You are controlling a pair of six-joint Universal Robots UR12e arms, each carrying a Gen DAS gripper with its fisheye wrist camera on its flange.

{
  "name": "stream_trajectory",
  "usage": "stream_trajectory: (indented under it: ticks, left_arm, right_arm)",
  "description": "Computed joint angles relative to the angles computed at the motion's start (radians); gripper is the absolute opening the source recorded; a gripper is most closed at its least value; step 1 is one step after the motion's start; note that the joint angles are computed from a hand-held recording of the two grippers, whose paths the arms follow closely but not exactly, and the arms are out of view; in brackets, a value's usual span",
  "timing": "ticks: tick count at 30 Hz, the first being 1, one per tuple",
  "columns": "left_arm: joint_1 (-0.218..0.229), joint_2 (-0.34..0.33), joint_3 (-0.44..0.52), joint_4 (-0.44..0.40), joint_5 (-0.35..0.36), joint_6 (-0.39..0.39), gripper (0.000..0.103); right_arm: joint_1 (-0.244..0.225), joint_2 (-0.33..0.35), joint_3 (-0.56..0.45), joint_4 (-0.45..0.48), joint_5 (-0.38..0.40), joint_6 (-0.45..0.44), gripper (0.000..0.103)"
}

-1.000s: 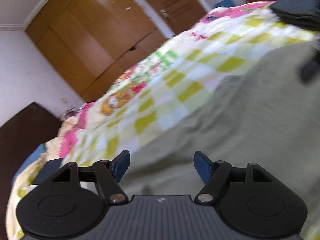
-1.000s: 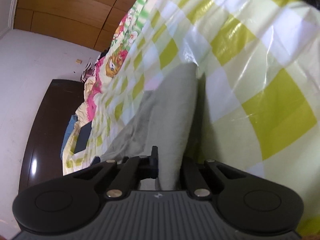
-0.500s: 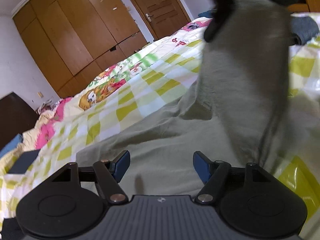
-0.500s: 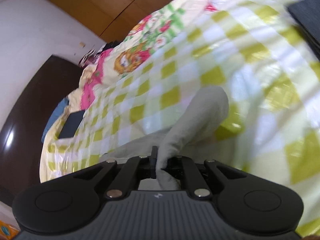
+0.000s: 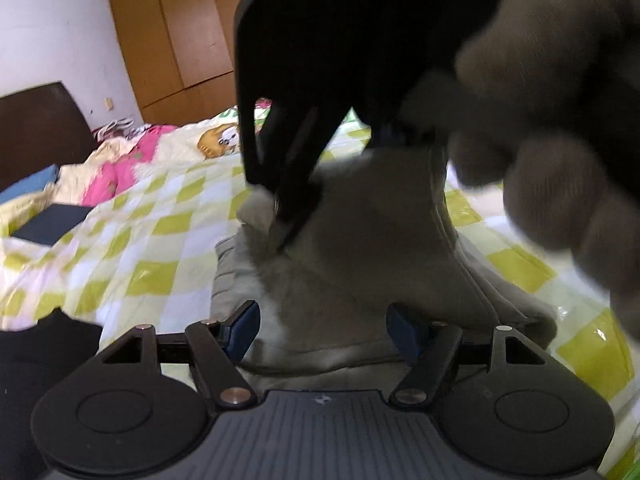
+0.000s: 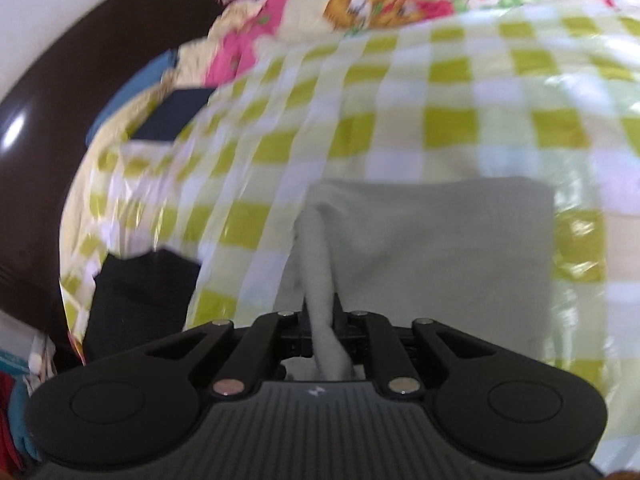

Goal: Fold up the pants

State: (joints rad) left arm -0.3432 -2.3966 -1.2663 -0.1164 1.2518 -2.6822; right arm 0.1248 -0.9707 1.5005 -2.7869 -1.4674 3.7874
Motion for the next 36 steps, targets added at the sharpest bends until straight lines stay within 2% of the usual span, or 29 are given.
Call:
stream_trajectory:
  ticks: [2, 6, 8, 10, 14, 17, 21, 25, 27, 29, 32, 36]
  left_arm:
    - [0.004, 0.002, -0.001, -0.010, 0.003, -0.017, 0.083]
    - [0.014, -0.002, 0.016, -0.043, -0.014, -0.076, 0.083]
    - [0.017, -0.003, 0.021, -0.059, -0.012, -0.096, 0.083]
    - [0.022, -0.001, 0.020, -0.062, -0.014, -0.118, 0.083]
    - [0.033, 0.006, 0.008, -0.058, -0.025, -0.154, 0.083]
    - [0.036, 0.015, -0.010, -0.013, 0.009, -0.133, 0.083]
    - [0.048, 0.031, -0.032, 0.007, 0.042, -0.093, 0.083]
    - [0.045, 0.022, -0.019, 0.006, 0.156, -0.019, 0.083]
    - [0.044, 0.022, -0.012, -0.023, 0.185, -0.012, 0.083]
    - [0.046, 0.021, -0.005, -0.044, 0.192, -0.004, 0.083]
    - [0.047, 0.026, -0.009, -0.037, 0.199, 0.032, 0.083]
    - [0.055, 0.028, 0.017, -0.069, 0.146, 0.038, 0.083]
  right_arm:
    - [0.002, 0.000, -0.005, 0.027, 0.016, -0.010, 0.020]
    - [-0.003, -0.027, 0.032, -0.021, 0.055, 0.016, 0.041]
    - [-0.003, -0.043, 0.050, -0.043, 0.059, 0.012, 0.043]
    - [0.002, -0.057, 0.066, -0.050, 0.025, 0.007, 0.044]
    - [0.012, -0.079, 0.099, -0.038, -0.039, -0.066, 0.045]
    - [0.028, -0.093, 0.119, -0.005, -0.090, -0.140, 0.045]
    - [0.040, -0.119, 0.174, -0.059, -0.109, -0.218, 0.047]
    - [0.055, -0.129, 0.206, -0.112, -0.114, -0.310, 0.052]
    - [0.062, -0.123, 0.209, -0.134, -0.093, -0.338, 0.052]
    - [0.063, -0.111, 0.203, -0.144, -0.046, -0.376, 0.052]
    - [0.079, -0.089, 0.182, -0.156, -0.056, -0.470, 0.052]
    - [0.097, -0.060, 0.157, -0.150, -0.077, -0.589, 0.053]
